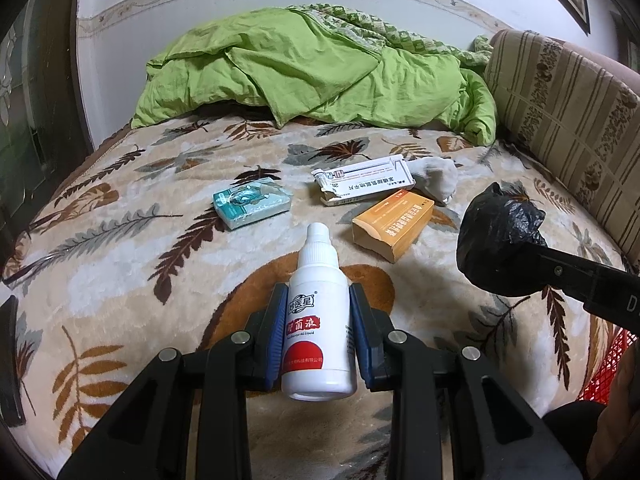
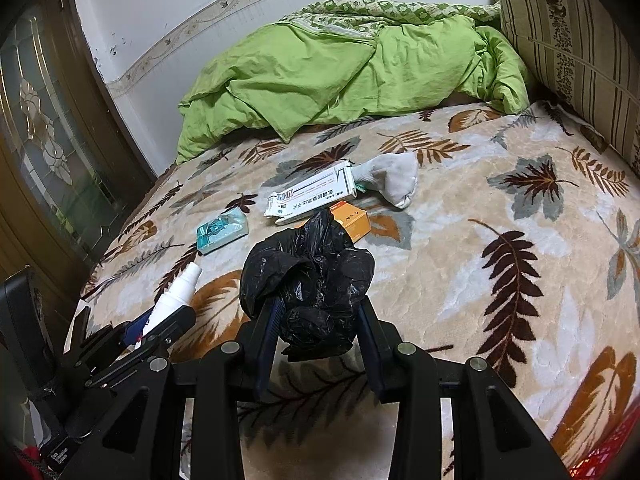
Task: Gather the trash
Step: 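Lift the white bottle with left tool while right tool holds black bag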
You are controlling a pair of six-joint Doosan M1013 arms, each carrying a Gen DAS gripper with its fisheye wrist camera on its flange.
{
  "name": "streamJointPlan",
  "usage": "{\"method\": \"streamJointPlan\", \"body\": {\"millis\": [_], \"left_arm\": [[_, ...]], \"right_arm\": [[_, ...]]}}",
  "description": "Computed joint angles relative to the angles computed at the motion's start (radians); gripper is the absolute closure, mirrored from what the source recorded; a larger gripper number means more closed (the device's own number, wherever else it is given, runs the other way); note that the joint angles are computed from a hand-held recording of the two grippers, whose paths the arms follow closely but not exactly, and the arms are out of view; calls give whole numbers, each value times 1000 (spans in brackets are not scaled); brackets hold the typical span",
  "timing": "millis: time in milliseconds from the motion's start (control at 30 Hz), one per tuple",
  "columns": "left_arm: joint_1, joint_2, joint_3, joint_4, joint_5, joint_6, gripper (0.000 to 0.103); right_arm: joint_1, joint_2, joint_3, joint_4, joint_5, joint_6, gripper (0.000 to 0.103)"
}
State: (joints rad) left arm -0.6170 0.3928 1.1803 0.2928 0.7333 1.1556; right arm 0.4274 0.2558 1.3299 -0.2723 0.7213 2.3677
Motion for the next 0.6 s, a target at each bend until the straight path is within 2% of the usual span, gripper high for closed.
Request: {"method": "streamJointPlan", "body": {"millis": [600], "left_arm": [[-16,-1,6,48,-11,8,74]], "right_arm": [[2,1,-1,1,-1,-1,63]]}}
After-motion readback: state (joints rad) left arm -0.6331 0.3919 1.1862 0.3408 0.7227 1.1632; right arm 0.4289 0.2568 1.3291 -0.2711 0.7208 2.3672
